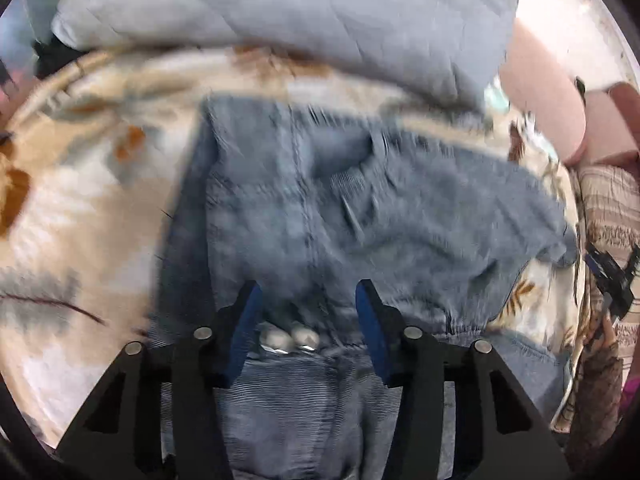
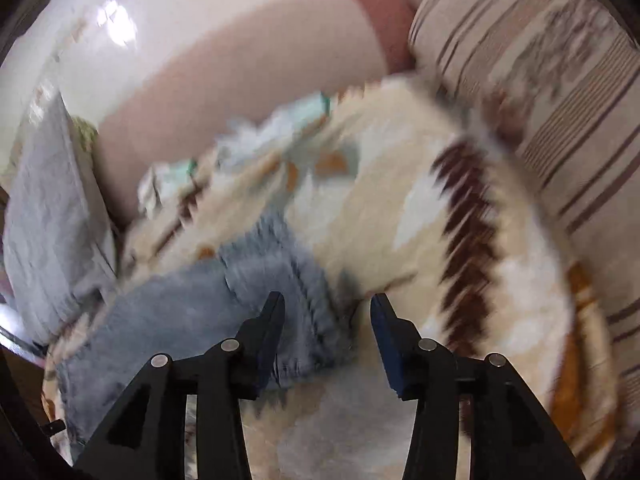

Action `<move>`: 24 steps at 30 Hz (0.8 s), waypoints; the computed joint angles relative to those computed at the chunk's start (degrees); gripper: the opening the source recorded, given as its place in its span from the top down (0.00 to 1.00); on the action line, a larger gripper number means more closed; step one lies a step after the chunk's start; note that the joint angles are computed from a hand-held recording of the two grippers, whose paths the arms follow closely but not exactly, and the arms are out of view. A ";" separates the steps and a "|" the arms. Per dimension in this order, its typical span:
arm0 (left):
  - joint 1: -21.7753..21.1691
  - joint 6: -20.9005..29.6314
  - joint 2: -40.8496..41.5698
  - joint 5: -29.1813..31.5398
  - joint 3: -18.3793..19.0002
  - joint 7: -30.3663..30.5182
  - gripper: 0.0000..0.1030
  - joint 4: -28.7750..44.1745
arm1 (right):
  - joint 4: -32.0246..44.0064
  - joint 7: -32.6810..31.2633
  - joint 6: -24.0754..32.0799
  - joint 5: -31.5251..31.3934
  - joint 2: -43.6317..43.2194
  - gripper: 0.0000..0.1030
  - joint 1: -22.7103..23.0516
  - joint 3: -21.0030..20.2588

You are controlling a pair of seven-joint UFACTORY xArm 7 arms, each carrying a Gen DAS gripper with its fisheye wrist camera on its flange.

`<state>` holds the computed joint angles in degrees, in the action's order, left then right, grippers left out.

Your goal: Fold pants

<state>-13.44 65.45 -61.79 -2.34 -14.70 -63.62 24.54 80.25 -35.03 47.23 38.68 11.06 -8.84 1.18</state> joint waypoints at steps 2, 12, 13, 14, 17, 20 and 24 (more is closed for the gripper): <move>1.98 1.34 -3.11 1.77 1.61 0.10 0.35 -0.22 | 2.10 -1.98 0.89 4.87 0.07 0.40 -1.51 0.16; 6.45 -11.83 4.50 -5.38 10.40 5.84 0.30 -6.79 | 13.94 3.99 4.00 -5.35 14.04 0.31 3.68 3.67; 6.60 -12.13 5.32 -5.16 9.93 6.16 0.30 -6.33 | 14.59 4.93 3.36 -8.34 15.31 0.40 4.99 3.56; 6.55 -12.64 6.27 -4.82 9.41 6.68 0.30 -5.73 | 14.74 5.84 2.21 -13.02 16.00 0.51 5.84 4.26; 6.99 -14.50 7.65 -3.81 8.14 7.11 0.42 -4.26 | 10.71 0.28 -5.82 -17.85 13.18 0.88 7.77 5.05; 9.85 -13.41 14.40 0.31 5.60 6.11 0.46 -1.25 | 14.04 2.61 -8.32 -16.07 15.03 0.87 7.18 4.81; 10.11 -12.63 18.46 2.18 5.91 5.26 0.50 0.60 | 18.40 10.86 -5.03 -24.79 19.71 0.77 9.50 2.23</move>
